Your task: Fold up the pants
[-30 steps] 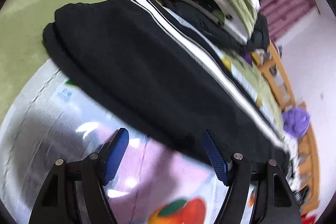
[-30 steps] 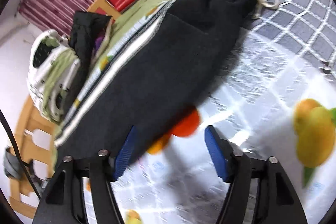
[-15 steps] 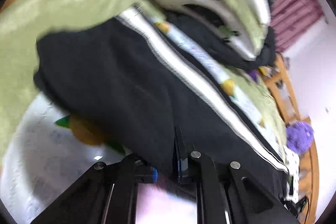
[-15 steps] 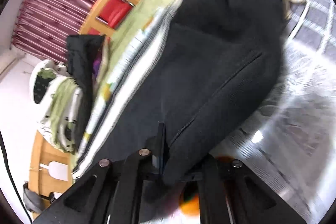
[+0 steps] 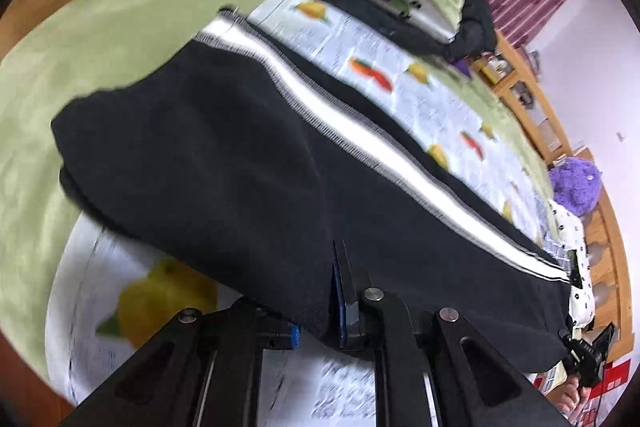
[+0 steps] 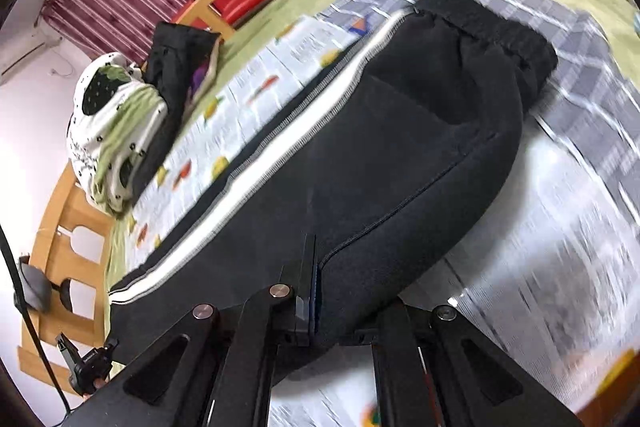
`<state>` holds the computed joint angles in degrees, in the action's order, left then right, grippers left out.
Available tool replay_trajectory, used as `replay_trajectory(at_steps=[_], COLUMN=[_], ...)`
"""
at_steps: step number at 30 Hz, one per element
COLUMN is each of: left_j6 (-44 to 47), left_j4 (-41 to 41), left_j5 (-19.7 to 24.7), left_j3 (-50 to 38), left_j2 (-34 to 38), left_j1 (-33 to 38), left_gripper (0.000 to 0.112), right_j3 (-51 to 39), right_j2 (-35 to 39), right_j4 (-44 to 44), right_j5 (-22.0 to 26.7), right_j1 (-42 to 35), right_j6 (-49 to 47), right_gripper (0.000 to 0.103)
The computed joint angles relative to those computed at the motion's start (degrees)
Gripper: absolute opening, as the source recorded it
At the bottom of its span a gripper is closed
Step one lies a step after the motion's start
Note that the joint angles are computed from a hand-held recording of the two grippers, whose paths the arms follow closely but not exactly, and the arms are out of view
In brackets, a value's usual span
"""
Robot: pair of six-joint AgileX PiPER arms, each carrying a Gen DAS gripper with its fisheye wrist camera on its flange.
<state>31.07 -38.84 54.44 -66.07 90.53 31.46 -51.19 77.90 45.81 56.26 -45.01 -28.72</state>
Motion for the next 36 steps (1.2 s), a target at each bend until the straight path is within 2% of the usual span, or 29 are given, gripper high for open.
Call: replay_trajectory(at_steps=[2, 4, 5, 7, 8, 9, 12, 15, 20, 22, 23, 24, 25, 26, 27, 29, 30, 32, 34, 36], left_j6=[-4.1, -7.6, -7.2, -5.4, -4.9, -4.5, -5.6, -7.6, -10.8, -12.3, -12.6, -12.8, -12.7, -12.3, -11.7, -10.4, -9.7, -9.0, -8.2, -10.6], left_j4=[4.3, 9.3, 9.8, 9.8, 9.8, 9.7, 10.0, 8.7, 9.2, 9.6, 9.8, 10.3, 10.5, 10.3, 10.0, 9.3, 9.4, 10.4, 10.9, 15.5], left_j5=[-0.3, -1.4, -1.6, -1.5, -1.5, -1.4, -1.9, -2.0, -4.4, -5.1, -5.4, -5.6, -5.8, -6.1, -6.9, -7.1, -6.8, -6.6, -5.8, -5.5], left_j3=[-0.6, -0.5, -0.4, 0.1, 0.2, 0.3, 0.3, -0.9, -2.9, -4.0, -4.2, -4.8, -5.2, -5.3, -5.2, -5.5, -6.3, -7.6, -9.6, -12.1], left_j2=[0.1, -1.7, -2.5, -4.7, -5.3, -6.1, -7.2, -6.6, -5.4, -4.5, -4.2, -4.0, -3.9, -4.1, -4.6, -4.7, -4.4, -3.6, -2.3, -0.4], left_j1=[-0.9, -1.6, -1.4, -0.3, 0.1, 0.5, 0.4, -0.2, -2.7, -3.8, -4.2, -4.7, -4.8, -4.8, -4.4, -3.9, -3.8, -3.9, -3.7, -4.4], left_gripper=[0.031, 0.047, 0.050, 0.060, 0.062, 0.063, 0.064, 0.064, 0.064, 0.064, 0.064, 0.064, 0.064, 0.064, 0.064, 0.064, 0.064, 0.064, 0.064, 0.064], right_j3=[0.3, 1.8, 2.0, 2.1, 1.8, 0.9, -2.3, -6.7, -15.6, -18.1, -18.3, -19.3, -20.6, -21.6, -22.2, -22.6, -23.5, -25.7, -24.5, -23.0], right_j2=[0.7, -0.8, -1.6, -3.6, -3.5, -2.6, 2.7, 11.3, 22.8, 22.5, 22.0, 21.9, 22.2, 22.8, 23.5, 24.2, 25.3, 26.2, 22.2, 17.5], right_j4=[-3.3, -2.2, -1.6, 0.5, 1.5, 3.0, 5.0, 6.0, 7.1, 0.2, -1.0, 0.1, 3.4, 5.9, 6.2, -0.2, -5.2, -8.7, -13.0, -14.5], right_j5=[1.3, 3.3, 3.8, 4.5, 4.2, 3.4, -0.1, -6.4, -9.5, -13.4, -14.0, -12.7, -9.1, -6.4, -6.1, -9.6, -9.4, -4.8, -5.7, -6.7], right_j1=[-0.9, -5.3, -7.3, -13.4, -15.2, -17.2, -17.2, -14.2, -9.1, -5.1, -4.6, -5.7, -8.7, -11.3, -13.0, -12.7, -12.3, -12.5, -12.9, -13.6], right_j6=[1.8, -2.6, -4.4, -9.2, -10.5, -11.8, -11.8, -8.6, -1.7, 2.5, 1.2, -2.4, -4.4, -4.3, -3.8, -0.9, 2.2, 1.9, 1.9, 1.5], right_gripper=[0.022, 0.023, 0.026, 0.043, 0.056, 0.062, 0.062, 0.062, 0.062, 0.046, 0.031, 0.026, 0.025, 0.025, 0.025, 0.028, 0.034, 0.039, 0.041, 0.050])
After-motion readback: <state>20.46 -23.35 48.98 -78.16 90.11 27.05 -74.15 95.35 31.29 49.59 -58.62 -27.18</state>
